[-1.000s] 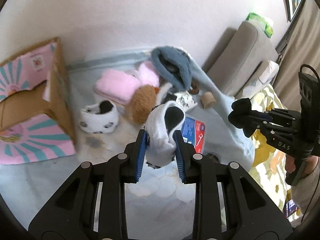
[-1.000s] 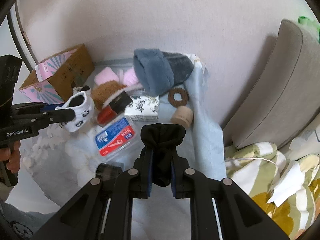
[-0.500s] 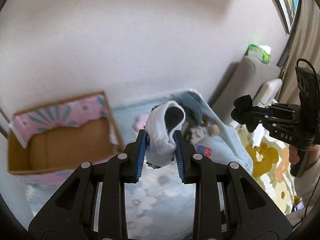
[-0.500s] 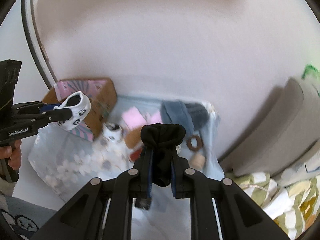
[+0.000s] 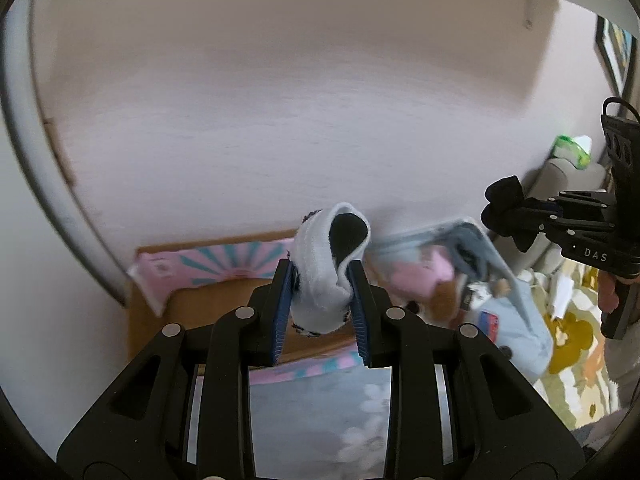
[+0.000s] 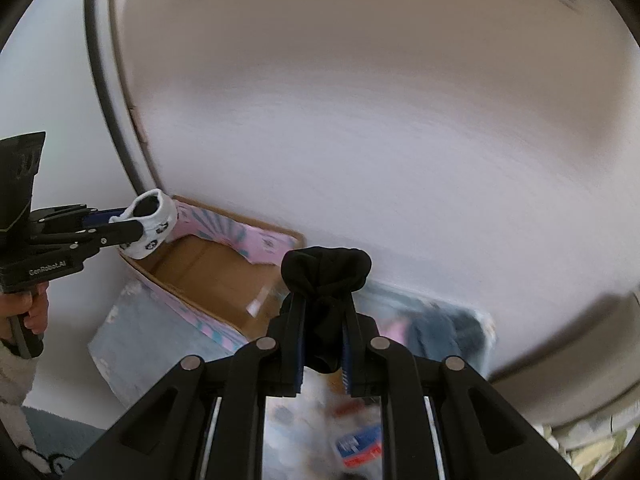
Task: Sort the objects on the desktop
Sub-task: 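Carry both socks over the cardboard box with both tools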
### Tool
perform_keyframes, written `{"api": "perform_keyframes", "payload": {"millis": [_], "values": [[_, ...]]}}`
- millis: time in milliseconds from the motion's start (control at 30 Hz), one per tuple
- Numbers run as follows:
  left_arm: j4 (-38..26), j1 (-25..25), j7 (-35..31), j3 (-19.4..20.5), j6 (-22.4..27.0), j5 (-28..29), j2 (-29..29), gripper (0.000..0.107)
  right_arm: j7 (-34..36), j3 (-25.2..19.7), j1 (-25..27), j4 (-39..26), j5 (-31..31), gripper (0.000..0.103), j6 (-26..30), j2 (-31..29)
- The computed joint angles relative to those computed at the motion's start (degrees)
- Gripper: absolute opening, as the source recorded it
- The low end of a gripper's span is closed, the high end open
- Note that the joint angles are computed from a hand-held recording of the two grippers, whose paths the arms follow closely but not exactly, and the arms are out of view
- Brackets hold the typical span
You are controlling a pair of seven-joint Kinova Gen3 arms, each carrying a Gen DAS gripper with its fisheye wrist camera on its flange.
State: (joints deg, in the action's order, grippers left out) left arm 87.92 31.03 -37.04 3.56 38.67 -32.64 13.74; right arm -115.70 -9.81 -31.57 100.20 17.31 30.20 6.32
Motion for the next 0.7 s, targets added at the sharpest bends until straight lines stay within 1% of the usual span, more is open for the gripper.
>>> {"api": "perform_keyframes", "payload": {"millis": [167,267,333,367,500,600,700], "values": [[2.35,-3.14,-1.23,-0.42,-0.17,1.31,-1.95,0.025,3.64,-0.85,-1.33,-6.76,-3.2,0.013,1.16,5.37],[2.65,-5.95,-4.13,-0.1,-0.08,3.76,-2.03,0.025,6.12,-0.94,-2.2,-11.05,-5.68,0.013,2.57,8.94],[2.65,-8.21,-7.07,0.1,-0.28,6.29,-1.54,0.025,7.74,-0.95,-2.75,-14.42,-7.65,0.013,4.06,11.79],[2.29,-8.56,-8.0,0.0,-0.11,7.19,-1.06,0.025,8.36,-0.76,-3.08,-15.7,-8.33,0.013,4.55,13.03],[2.15,-12.73,-14.35,0.3,-0.95,13.41,1.15,0.025,10.65,-0.36,-4.46,-22.3,-11.29,0.013,7.79,19.13],[2.53,-14.71,-17.74,0.04,-1.93,17.35,3.18,0.025,12.05,-0.27,-4.88,-26.38,-13.65,0.013,9.84,23.71],[3.49,-15.68,-19.96,-0.37,-3.09,20.13,4.55,0.025,12.65,0.14,-5.62,-29.93,-15.52,0.013,11.83,27.89]]}}
